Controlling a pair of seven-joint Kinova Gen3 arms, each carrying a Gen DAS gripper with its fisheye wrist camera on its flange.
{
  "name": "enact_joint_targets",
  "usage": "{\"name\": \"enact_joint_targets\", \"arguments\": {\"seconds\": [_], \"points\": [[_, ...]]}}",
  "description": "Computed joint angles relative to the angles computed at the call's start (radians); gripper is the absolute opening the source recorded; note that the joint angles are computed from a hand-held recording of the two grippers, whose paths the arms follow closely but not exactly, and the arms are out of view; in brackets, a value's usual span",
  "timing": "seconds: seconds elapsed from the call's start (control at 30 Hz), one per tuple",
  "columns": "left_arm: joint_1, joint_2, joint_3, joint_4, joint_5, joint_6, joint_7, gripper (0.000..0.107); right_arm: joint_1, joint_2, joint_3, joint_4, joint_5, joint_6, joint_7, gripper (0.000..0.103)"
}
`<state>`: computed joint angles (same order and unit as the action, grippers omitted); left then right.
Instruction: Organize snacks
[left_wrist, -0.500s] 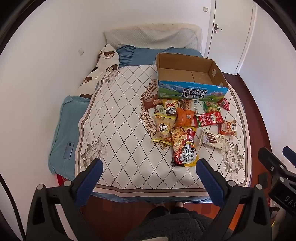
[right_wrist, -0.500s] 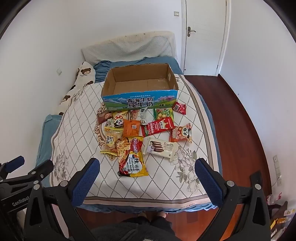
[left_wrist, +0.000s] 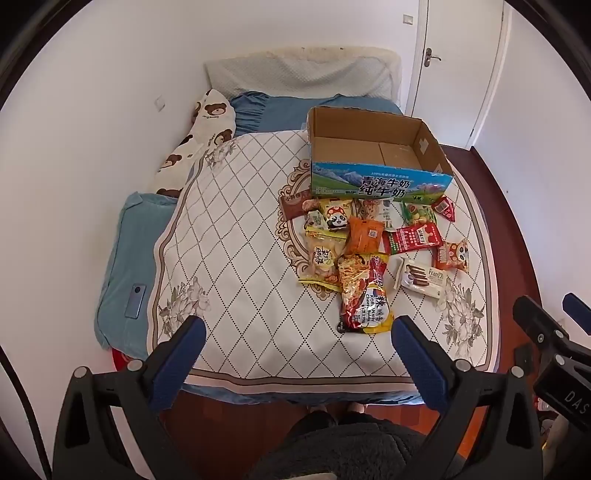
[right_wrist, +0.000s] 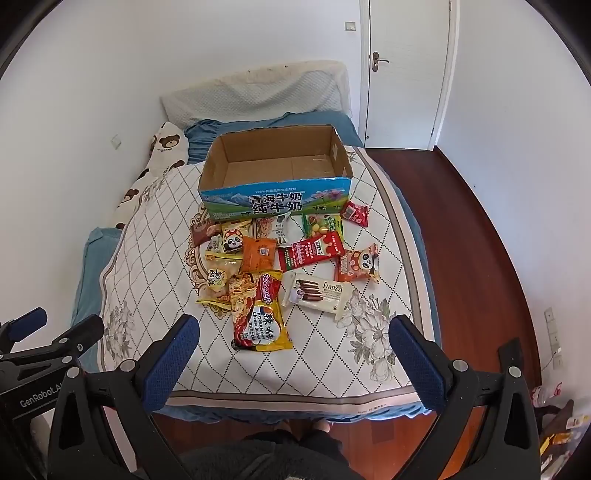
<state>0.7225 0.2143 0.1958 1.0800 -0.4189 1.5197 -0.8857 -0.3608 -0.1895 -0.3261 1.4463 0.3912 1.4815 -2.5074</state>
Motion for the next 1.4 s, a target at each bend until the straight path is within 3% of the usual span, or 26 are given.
{"name": "enact_joint_targets", "arguments": {"seconds": [1.4], "points": [[0.029,0.027,-0.019,-0.08,-0.022,0.035,-0.019,0.103,0.018,0.001,0.013,-0.006,-0.015,-0.035,0.033,0.103]]}}
